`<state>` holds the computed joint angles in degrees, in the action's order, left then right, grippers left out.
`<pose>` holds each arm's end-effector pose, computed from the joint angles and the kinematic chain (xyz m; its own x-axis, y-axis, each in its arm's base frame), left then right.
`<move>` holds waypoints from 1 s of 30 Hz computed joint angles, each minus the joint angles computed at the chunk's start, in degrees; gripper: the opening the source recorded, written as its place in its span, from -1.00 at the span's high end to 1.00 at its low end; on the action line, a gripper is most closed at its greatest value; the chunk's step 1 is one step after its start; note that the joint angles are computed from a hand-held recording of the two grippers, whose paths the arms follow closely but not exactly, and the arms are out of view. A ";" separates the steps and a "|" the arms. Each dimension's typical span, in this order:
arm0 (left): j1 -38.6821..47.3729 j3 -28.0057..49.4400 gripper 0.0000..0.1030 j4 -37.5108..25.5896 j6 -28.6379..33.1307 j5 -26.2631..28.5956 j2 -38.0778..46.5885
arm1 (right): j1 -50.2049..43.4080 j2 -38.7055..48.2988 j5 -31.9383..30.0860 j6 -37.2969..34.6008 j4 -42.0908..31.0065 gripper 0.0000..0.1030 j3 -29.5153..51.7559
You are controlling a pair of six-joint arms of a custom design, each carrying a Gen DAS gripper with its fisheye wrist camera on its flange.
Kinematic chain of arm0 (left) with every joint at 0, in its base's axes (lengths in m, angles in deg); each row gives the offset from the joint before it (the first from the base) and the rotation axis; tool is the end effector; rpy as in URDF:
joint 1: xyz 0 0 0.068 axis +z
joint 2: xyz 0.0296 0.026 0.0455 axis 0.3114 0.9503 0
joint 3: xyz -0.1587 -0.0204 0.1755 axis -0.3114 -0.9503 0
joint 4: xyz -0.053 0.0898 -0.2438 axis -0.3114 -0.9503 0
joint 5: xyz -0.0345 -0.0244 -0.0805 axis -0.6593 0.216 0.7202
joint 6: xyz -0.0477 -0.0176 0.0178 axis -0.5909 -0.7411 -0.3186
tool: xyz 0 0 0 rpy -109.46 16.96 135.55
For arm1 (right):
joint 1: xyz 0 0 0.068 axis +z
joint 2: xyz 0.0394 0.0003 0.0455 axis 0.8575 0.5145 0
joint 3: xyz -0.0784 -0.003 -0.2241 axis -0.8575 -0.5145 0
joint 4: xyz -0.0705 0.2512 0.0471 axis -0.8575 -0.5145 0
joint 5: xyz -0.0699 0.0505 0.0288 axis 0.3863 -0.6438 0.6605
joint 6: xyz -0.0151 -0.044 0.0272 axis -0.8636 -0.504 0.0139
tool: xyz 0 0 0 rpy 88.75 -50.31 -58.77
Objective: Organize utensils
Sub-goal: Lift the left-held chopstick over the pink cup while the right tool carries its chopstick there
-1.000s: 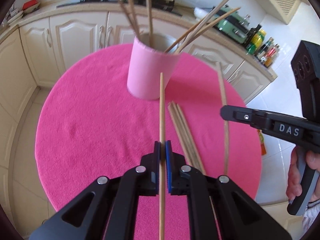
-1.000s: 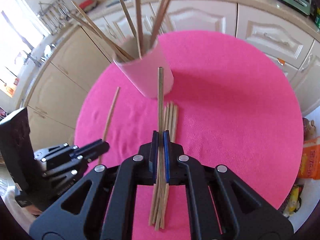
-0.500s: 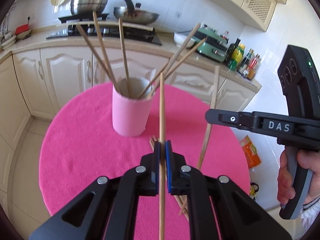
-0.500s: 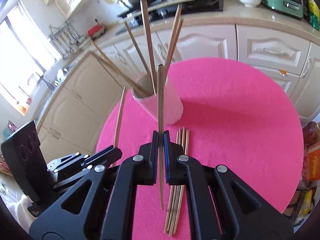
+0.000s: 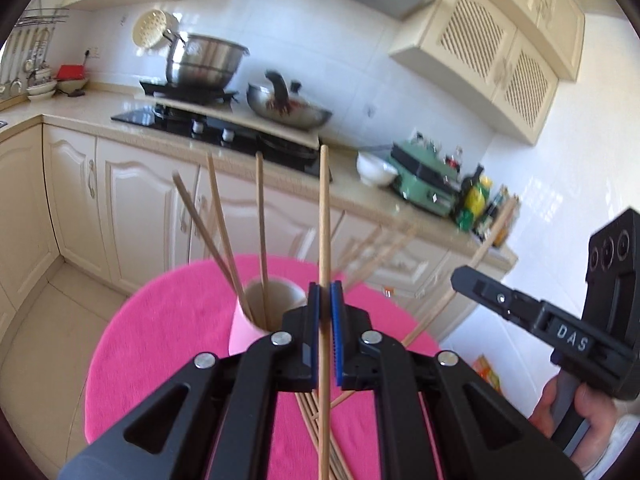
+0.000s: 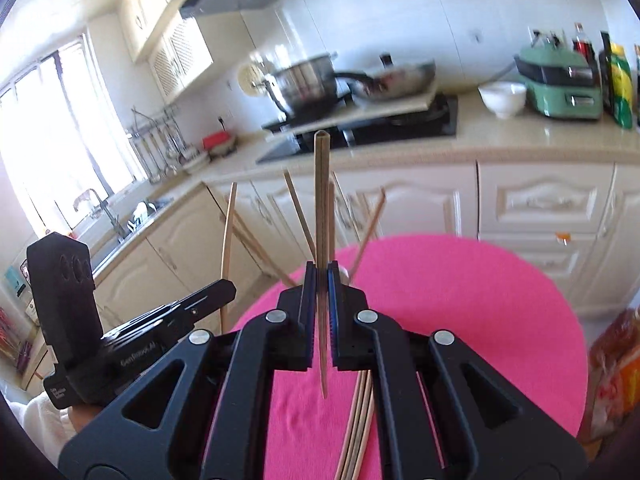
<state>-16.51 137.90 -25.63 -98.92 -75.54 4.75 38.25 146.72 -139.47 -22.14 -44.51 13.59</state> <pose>0.1834 -0.1171 0.3581 -0.5408 -0.2463 -0.8043 0.1293 0.9205 -0.3688 0.1984 -0.0460 0.4032 -0.5960 0.0713 -0.7998 -0.4198 0.8214 0.3861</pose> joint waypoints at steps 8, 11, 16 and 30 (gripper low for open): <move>9.09 0.20 0.89 10.73 -0.60 3.91 2.98 | 6.74 3.28 2.53 6.42 9.82 0.89 4.24; 10.44 0.03 0.89 14.90 -1.10 3.72 4.42 | 8.37 4.88 2.59 7.51 11.85 0.89 6.17; 11.57 0.83 0.89 20.63 0.08 1.94 7.11 | 11.12 7.98 3.72 6.55 13.20 0.89 9.54; 10.37 -6.67 0.89 37.02 6.13 -5.03 12.44 | 13.54 6.94 4.43 -0.51 15.44 0.89 2.78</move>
